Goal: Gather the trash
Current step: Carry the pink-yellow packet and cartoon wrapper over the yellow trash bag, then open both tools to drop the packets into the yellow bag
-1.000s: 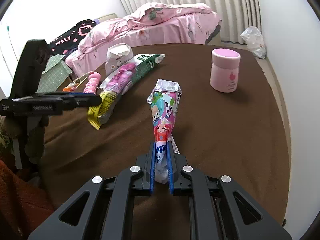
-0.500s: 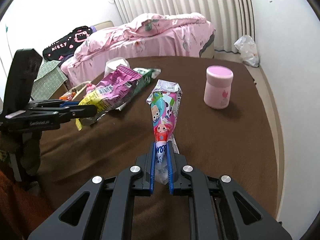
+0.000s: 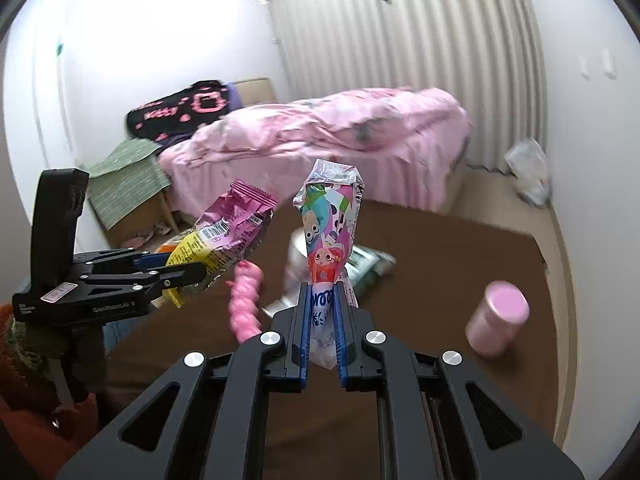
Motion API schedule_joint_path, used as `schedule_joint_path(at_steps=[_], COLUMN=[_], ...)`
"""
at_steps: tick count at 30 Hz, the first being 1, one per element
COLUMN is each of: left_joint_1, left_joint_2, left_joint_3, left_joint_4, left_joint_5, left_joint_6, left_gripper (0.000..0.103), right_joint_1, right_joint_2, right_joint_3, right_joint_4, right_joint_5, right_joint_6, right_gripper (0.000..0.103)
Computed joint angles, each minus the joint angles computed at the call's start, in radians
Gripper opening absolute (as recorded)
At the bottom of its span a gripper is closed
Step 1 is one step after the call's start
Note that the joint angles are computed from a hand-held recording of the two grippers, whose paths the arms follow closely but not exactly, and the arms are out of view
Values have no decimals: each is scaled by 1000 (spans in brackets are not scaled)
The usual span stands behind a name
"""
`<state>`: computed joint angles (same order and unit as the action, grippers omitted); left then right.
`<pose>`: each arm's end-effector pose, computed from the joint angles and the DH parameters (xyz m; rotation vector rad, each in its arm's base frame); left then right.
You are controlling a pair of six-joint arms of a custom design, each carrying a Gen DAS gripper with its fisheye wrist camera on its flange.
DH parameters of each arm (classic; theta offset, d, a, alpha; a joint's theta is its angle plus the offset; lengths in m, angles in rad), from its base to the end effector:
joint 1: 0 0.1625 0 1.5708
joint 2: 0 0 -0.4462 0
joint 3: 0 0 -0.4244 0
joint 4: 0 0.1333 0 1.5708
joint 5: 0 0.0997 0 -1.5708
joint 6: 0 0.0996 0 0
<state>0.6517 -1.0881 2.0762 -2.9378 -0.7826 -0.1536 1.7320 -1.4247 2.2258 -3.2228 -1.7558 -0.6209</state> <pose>-0.3210 -0.5013 0.1750 0.7451 2.3820 -0.9388 0.1937 -0.4747 0.3096 0.8794 -2.4163 1.0792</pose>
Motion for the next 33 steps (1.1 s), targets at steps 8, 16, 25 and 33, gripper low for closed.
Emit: schedule_joint_path(at_steps=[8,16,25,33], left_joint_1=[67,174,339,432], left_joint_2=[-127,-203,-201,-140], left_joint_3=[50,60,-38,-125], left_joint_4=[-51,-14,45,114], left_joint_5=[102,184,136,-9], left_joint_6=[-27,-87,-175,-128], left_gripper=[38,38,38,39], right_joint_1=[125,183,196,186], right_joint_2=[142,302,563,784], right_joint_3=[-117,-262,-562,-834], right_joint_4=[50,166,393,640], right_joint_5=[-46,-80,-91,-111], right_joint_6=[-47,-77,-16,80], right_gripper=[11,11,11,11])
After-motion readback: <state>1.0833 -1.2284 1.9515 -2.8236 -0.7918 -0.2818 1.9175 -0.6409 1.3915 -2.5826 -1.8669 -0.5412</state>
